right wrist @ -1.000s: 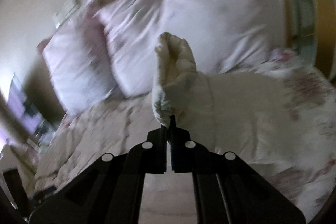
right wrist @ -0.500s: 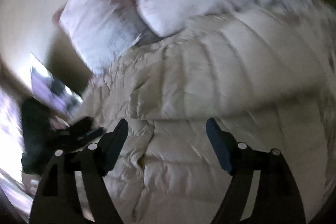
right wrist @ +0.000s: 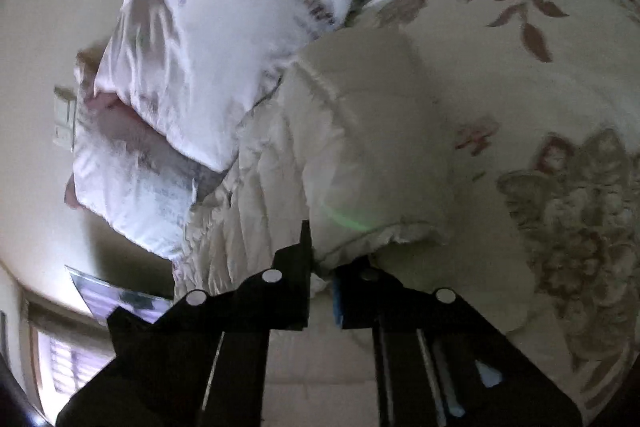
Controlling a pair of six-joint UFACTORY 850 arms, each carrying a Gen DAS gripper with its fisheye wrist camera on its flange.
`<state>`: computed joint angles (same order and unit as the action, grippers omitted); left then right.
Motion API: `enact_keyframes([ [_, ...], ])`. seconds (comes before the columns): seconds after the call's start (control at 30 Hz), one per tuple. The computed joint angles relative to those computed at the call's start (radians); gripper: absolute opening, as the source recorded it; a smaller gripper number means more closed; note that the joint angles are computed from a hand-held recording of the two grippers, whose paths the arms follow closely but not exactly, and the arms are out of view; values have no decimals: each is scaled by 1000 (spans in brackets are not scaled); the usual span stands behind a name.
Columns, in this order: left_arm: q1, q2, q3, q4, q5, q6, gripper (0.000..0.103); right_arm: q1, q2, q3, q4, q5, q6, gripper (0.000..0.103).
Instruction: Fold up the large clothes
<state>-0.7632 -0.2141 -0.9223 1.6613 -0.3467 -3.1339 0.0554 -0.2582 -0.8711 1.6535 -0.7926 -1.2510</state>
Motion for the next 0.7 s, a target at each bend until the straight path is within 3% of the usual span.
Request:
enact_keyframes([
  [0.17,-17,81,57,-152,-107,129,11,87,15,-5,-46,52,-56,7],
  [0.27,-20,106,89,-240,-123,188,11,122,3,-12,-106,108,-15,7],
  [0.37,-18,123,123,-247,-84,165,11,157,9,-19,-217,212,62,22],
  [0.47,-46,178,174,-200,-95,120,14,199,71,1,-378,314,126,33],
  [0.5,-66,205,194,-201,-123,118,19,218,100,9,-461,335,164,33],
  [0.6,-160,317,269,-300,-293,170,59,266,168,25,-546,339,155,33],
  [0.63,-189,341,283,-349,-354,194,65,287,185,28,-515,343,104,32],
  [0.7,-252,393,312,-454,-481,236,66,331,192,19,-445,365,17,32],
])
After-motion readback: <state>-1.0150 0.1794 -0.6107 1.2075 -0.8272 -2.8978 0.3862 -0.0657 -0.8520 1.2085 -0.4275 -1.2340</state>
